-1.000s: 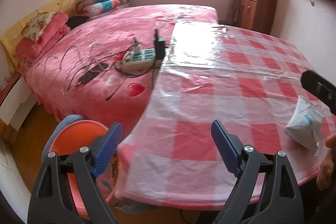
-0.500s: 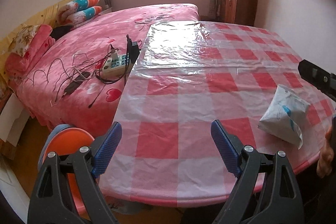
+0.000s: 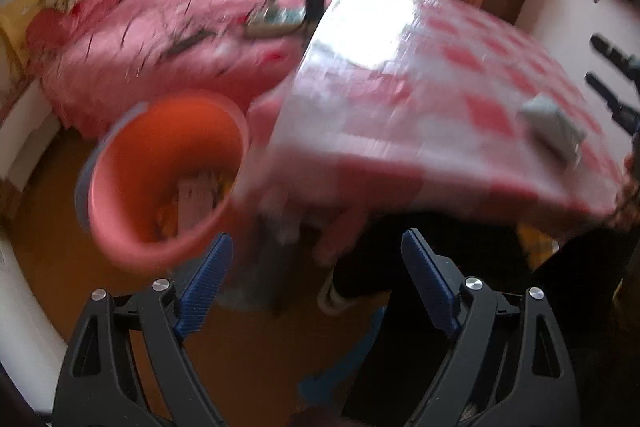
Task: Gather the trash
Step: 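Move both grippers back to the table toward the white tissue pack, then grasp the white tissue pack with the left gripper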
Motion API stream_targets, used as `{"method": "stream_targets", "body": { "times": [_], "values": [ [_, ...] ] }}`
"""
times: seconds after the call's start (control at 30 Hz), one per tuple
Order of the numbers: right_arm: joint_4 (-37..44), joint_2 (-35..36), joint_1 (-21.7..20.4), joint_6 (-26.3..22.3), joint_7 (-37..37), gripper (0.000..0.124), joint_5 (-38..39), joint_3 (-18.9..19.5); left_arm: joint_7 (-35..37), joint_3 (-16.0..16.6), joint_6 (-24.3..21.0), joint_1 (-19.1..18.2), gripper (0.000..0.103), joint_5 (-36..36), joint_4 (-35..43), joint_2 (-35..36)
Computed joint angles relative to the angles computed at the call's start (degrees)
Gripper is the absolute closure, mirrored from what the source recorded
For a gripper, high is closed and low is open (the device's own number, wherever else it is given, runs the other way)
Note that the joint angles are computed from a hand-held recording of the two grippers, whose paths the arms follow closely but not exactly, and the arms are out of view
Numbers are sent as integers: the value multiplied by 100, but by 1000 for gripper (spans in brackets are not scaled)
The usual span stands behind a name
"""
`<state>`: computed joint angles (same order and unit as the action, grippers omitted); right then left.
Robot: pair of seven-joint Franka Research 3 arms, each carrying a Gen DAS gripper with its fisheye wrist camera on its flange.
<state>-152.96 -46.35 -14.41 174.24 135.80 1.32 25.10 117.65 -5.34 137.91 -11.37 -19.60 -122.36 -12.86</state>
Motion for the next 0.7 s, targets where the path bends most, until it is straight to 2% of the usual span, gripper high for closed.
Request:
{"method": "stream_targets", "body": {
  "times": [0.13, 0.23, 0.4, 0.47, 0.53, 0.7],
  "values": [
    [-8, -91, -15, -1, 2, 27, -46, 77, 327, 205, -329, 93, 17, -317, -31, 139],
    [-4, -124, 126, -63, -93, 27, -81, 72, 826, 165, -153, 185, 22, -233, -224, 197],
    [143, -180, 125, -367, -124, 27, -295, 302, 1747, 114, -27, 217, 32, -374, -553, 374],
    [232, -131, 167, -488, -116, 27, -391, 372, 1857, 60, 177, 243, 34, -358, -683, 463],
    [333, -62, 227, -663, -130, 27, -507, 402, 1734, 22, 200, 298, 40, -332, -667, 602],
    [343, -104, 458, -1114, 197, 27, -598, 331, 2191, 59, 219, 357, 41, -987, -575, 521]
  ]
}}
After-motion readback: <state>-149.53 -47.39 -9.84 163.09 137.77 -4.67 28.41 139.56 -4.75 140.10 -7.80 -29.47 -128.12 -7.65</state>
